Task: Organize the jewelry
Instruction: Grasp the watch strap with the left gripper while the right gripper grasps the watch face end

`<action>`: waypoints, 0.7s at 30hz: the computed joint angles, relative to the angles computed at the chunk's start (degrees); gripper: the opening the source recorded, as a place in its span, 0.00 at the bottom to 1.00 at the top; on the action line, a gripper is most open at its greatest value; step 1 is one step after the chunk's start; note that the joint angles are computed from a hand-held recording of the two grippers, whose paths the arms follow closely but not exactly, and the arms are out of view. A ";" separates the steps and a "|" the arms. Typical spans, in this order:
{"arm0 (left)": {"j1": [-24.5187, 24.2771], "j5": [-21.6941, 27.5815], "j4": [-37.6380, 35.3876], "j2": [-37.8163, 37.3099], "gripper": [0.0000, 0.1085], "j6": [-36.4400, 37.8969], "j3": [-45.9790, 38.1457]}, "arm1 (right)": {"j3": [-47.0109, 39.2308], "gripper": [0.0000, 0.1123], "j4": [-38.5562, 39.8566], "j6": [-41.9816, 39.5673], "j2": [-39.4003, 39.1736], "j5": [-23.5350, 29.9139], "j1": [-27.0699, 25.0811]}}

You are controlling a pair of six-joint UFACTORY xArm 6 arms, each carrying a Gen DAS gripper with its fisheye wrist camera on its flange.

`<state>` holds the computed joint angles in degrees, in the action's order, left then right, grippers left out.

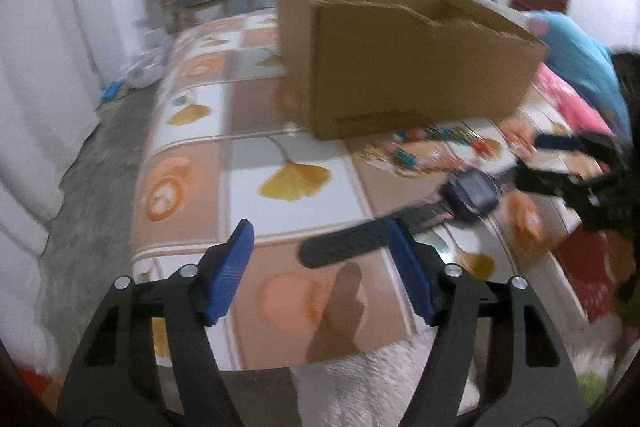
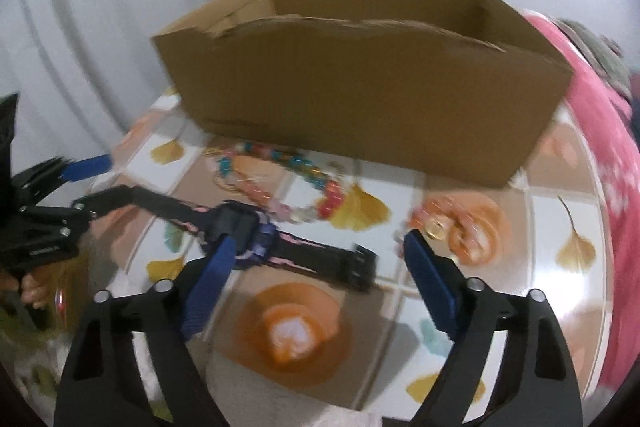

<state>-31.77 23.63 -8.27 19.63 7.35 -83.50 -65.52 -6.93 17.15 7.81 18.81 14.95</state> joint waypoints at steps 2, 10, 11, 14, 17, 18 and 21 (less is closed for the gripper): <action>-0.15 1.18 -4.39 0.58 0.59 6.43 -0.86 | -2.58 0.73 7.53 -10.35 1.55 1.93 0.64; 0.68 9.01 -13.23 4.40 0.58 25.97 -7.41 | -16.35 0.73 17.80 -31.33 8.94 18.17 0.79; 0.89 10.86 -13.77 5.27 0.58 28.05 -8.89 | -16.87 0.72 17.72 -31.77 9.15 19.45 0.72; 1.20 14.48 -14.34 6.39 0.55 31.49 -10.86 | -20.20 0.66 17.92 -32.40 10.98 25.57 0.28; 1.50 16.76 -16.24 6.81 0.50 34.43 -12.04 | -21.80 0.58 19.35 -32.33 11.75 29.05 -0.03; 1.59 17.43 -16.20 6.83 0.48 34.61 -12.35 | -21.83 0.58 19.99 -32.59 11.57 29.88 -0.14; 1.87 19.76 -16.81 6.63 0.38 35.94 -12.91 | -21.50 0.51 21.95 -32.88 11.04 31.53 -0.57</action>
